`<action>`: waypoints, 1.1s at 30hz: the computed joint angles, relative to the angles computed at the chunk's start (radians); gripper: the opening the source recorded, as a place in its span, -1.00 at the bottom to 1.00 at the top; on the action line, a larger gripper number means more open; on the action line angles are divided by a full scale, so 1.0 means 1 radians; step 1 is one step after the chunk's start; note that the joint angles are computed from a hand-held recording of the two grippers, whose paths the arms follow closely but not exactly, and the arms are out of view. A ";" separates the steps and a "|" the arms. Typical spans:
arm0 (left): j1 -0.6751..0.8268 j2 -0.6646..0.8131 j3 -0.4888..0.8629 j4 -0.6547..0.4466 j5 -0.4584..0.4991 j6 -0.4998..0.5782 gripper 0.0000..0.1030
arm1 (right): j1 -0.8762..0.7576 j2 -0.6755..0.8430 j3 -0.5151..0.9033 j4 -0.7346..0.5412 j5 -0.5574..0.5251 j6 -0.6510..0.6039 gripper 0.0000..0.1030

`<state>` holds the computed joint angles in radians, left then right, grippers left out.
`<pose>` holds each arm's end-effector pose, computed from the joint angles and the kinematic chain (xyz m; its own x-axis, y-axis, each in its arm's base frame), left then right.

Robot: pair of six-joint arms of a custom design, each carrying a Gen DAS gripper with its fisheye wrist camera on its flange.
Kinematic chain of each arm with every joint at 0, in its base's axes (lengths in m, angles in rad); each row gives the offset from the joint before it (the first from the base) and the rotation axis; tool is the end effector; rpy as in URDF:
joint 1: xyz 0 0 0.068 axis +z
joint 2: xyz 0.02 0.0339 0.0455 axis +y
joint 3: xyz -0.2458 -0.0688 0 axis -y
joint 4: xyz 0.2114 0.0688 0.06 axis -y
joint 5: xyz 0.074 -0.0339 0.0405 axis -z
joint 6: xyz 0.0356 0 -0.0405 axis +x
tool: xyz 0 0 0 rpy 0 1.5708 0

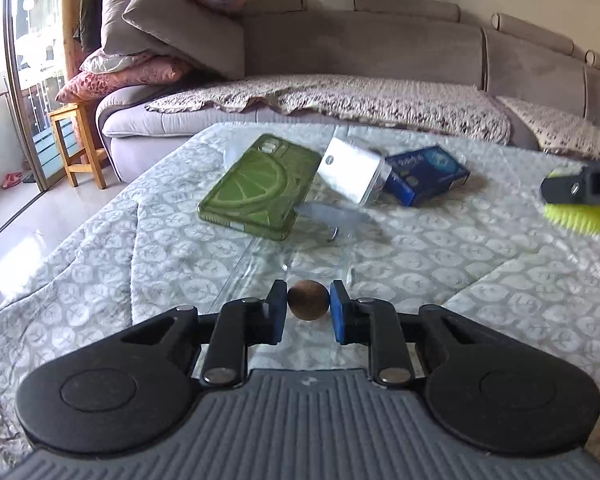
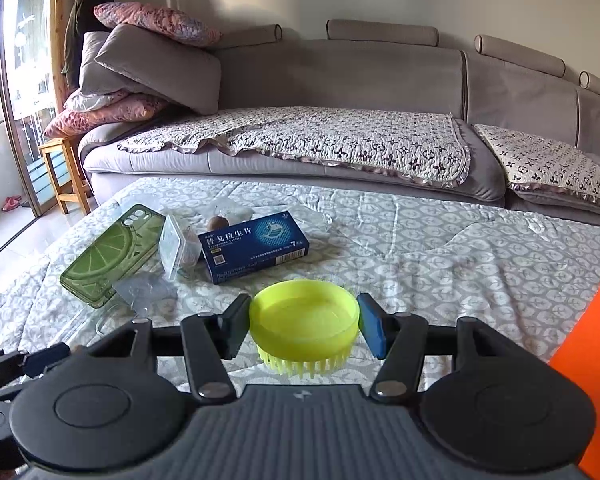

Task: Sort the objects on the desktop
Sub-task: 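Close the left gripper on the brown nut and lift it, then carry the brown nut and yellow brush into the orange box and open both grippers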

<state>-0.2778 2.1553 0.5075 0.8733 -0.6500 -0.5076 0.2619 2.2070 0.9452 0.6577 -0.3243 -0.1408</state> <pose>0.2678 -0.0540 0.0315 -0.4917 -0.2622 -0.8304 -0.4997 0.8659 0.0224 0.3604 0.1084 0.0669 -0.4732 -0.2646 -0.8403 -0.5708 0.8186 0.0637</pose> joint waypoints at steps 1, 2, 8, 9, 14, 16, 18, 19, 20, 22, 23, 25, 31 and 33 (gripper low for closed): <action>-0.010 -0.010 -0.012 0.019 -0.013 0.009 -0.55 | -0.001 -0.003 -0.003 0.002 -0.002 -0.001 0.09; -0.022 -0.019 -0.025 0.039 -0.028 0.018 -0.55 | -0.004 -0.007 -0.005 0.002 -0.006 -0.002 0.08; -0.075 -0.138 -0.026 -0.058 -0.013 0.017 -0.55 | -0.032 -0.088 -0.052 -0.024 -0.038 -0.002 0.09; -0.091 -0.160 -0.017 -0.094 -0.015 0.010 -0.55 | -0.045 -0.111 -0.064 -0.034 -0.050 -0.003 0.09; -0.191 -0.247 0.037 -0.271 -0.025 -0.072 -0.55 | -0.155 -0.286 -0.173 -0.074 -0.137 -0.022 0.09; -0.251 -0.280 0.064 -0.327 -0.038 -0.086 -0.55 | -0.222 -0.365 -0.210 -0.101 -0.185 -0.038 0.09; -0.322 -0.309 0.098 -0.372 -0.063 -0.081 -0.55 | -0.305 -0.428 -0.231 -0.130 -0.243 -0.058 0.09; -0.359 -0.316 0.123 -0.393 -0.075 -0.078 -0.55 | -0.353 -0.452 -0.232 -0.150 -0.275 -0.066 0.09; -0.397 -0.322 0.150 -0.414 -0.088 -0.072 -0.55 | -0.401 -0.470 -0.227 -0.175 -0.310 -0.075 0.09; -0.464 -0.317 0.207 -0.432 -0.102 -0.050 -0.55 | -0.501 -0.489 -0.203 -0.219 -0.368 -0.100 0.09; -0.498 -0.308 0.241 -0.442 -0.106 -0.040 -0.55 | -0.549 -0.490 -0.187 -0.240 -0.392 -0.115 0.09; -0.559 -0.270 0.318 -0.447 -0.108 -0.012 -0.55 | -0.630 -0.469 -0.145 -0.265 -0.419 -0.142 0.09; -0.663 -0.068 0.620 -0.473 -0.066 0.074 -0.55 | -0.808 -0.330 0.022 -0.315 -0.435 -0.184 0.09; -0.682 0.011 0.740 -0.509 -0.055 0.086 -0.55 | -0.834 -0.274 0.084 -0.335 -0.423 -0.185 0.09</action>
